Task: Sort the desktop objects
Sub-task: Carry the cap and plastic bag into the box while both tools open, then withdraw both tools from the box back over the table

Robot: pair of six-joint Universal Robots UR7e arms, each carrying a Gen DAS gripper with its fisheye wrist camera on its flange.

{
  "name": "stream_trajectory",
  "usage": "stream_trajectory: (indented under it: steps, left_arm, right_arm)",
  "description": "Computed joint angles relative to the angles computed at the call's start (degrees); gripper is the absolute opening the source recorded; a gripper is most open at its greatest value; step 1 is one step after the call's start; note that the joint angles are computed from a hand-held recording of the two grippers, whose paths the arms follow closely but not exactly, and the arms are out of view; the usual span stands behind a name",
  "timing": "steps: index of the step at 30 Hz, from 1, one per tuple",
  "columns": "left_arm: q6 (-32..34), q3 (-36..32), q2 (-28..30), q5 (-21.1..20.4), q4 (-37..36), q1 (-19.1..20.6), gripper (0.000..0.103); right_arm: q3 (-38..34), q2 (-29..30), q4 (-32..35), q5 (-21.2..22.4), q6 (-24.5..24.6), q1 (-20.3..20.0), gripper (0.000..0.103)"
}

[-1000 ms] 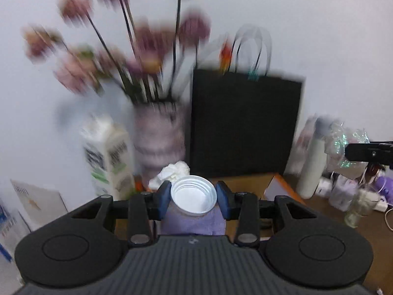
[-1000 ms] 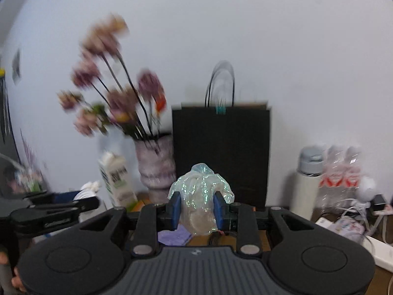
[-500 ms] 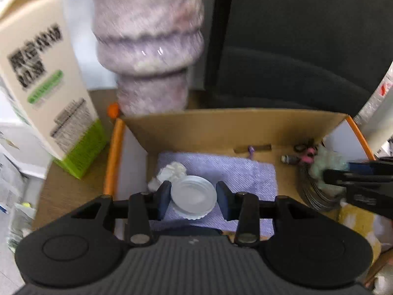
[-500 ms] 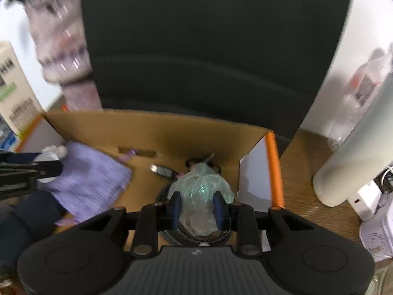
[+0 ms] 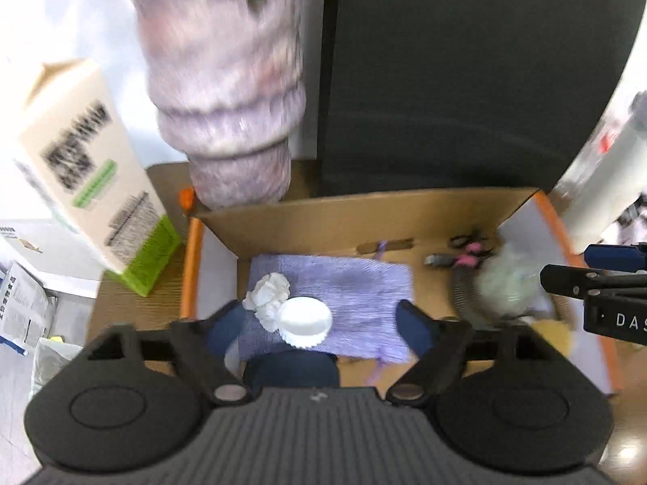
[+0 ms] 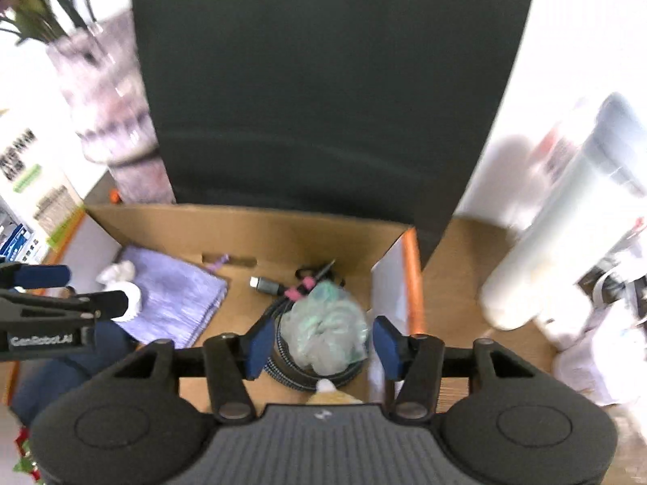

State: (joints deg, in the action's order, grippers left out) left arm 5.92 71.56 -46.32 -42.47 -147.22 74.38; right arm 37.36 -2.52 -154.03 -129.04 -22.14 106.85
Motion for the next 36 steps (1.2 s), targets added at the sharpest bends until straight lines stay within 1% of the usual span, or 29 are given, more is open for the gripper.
stream_trajectory:
  steps: [1, 4, 6, 7, 10, 11, 13, 14, 16, 19, 21, 22, 24, 26, 27, 28, 29, 30, 31, 32, 33, 34, 36]
  left_arm:
    - [-1.49, 1.01, -1.35, -0.14, 0.82, -0.63, 0.103]
    - [-4.37, 6.45, -5.85, 0.13, -1.44, -2.41, 0.103]
    - [-6.82, 9.32, -8.07, 1.00, -1.32, -3.16, 0.103]
    - [-7.98, 11.37, -9.56, 1.41, -1.85, -3.57, 0.103]
    - [-7.17, 18.88, -13.46, 2.73, -7.51, -5.16, 0.103]
    - [-6.00, 22.17, -15.04, 2.56, -10.96, -5.79, 0.103]
    - [-4.19, 28.80, -17.99, 2.07, -17.77, -7.03, 0.103]
    - [-3.09, 32.52, -19.26, 1.90, -22.36, -7.72, 0.103]
    - [-0.97, 39.09, -21.37, 1.25, -30.67, -8.77, 0.103]
    - [0.94, 48.66, -23.55, -0.23, -41.45, -9.85, 0.103]
    - [1.92, 54.56, -23.08, 1.12, -49.71, -10.91, 0.103]
    - [4.03, 57.30, -21.96, 1.74, -55.71, -11.45, 0.103]
    - [8.77, 61.35, -18.45, 3.64, -67.18, -12.03, 0.103]
    - [12.65, 63.77, -14.17, 7.31, -77.31, -12.77, 0.103]
    - [13.45, 65.01, -12.88, 8.12, -80.35, -13.04, 0.103]
    - [13.31, 66.52, -12.33, 8.00, -82.13, -13.24, 0.103]
    - [11.50, 68.36, -12.19, 7.91, -82.74, -13.57, 0.103]
    - [9.37, 69.80, -12.61, 7.54, -82.02, -13.71, 0.103]
    - [7.00, 71.54, -13.03, 7.06, -81.46, -14.10, 0.103]
    - [4.70, 73.54, -13.38, 6.78, -81.05, -14.73, 0.103]
    - [3.23, 75.06, -13.32, 6.61, -81.48, -15.37, 0.103]
    - [2.12, 76.59, -13.20, 6.57, -82.18, -16.08, 0.103]
    - [1.38, 79.28, -12.02, 7.04, -85.45, -17.49, 0.103]
  right_arm:
    - [2.89, -1.83, -1.93, 0.03, -0.10, 0.51, 0.060]
    - [11.38, -7.24, -6.94, 1.25, 0.71, 1.65, 0.068]
    - [15.15, -9.32, -9.82, 1.83, 0.87, 2.07, 0.071]
    - [16.85, -10.11, -11.26, 1.86, 0.71, 2.36, 0.071]
    - [25.11, -13.73, -17.93, 2.67, 0.04, 3.02, 0.071]
    - [27.26, -14.64, -19.70, 3.27, -0.25, 3.17, 0.071]
    - [33.03, -16.42, -25.20, 4.73, -0.89, 3.49, 0.071]
    - [36.05, -17.25, -28.30, 5.39, -1.59, 3.56, 0.072]
    - [43.02, -18.64, -36.62, 7.38, -3.11, 3.40, 0.075]
    - [52.03, -19.62, -46.73, 10.39, -3.70, 2.57, 0.076]
    - [57.00, -19.21, -53.18, 11.15, -3.39, 2.04, 0.076]
    - [59.15, -18.87, -56.15, 11.58, -3.61, 1.75, 0.076]
    - [63.56, -18.07, -61.56, 12.98, -4.61, 0.88, 0.076]
    - [67.05, -17.37, -64.69, 13.29, -4.25, 0.20, 0.076]
    - [68.89, -17.07, -66.30, 13.81, -4.31, -0.32, 0.076]
    - [70.52, -16.72, -68.16, 14.07, -3.80, -0.69, 0.076]
    - [71.91, -16.36, -69.59, 14.32, -2.97, -1.08, 0.076]
    - [73.37, -16.14, -70.80, 14.59, -1.96, -1.37, 0.076]
    - [74.86, -15.77, -72.81, 14.95, -2.03, -1.54, 0.076]
    - [76.44, -15.40, -75.45, 15.72, -3.38, -1.87, 0.076]
    - [77.74, -14.75, -78.34, 15.46, -4.96, -1.80, 0.076]
    - [78.82, -13.88, -81.48, 14.58, -6.33, -1.53, 0.076]
    - [81.44, -12.68, -86.56, 14.42, -8.74, -1.64, 0.076]
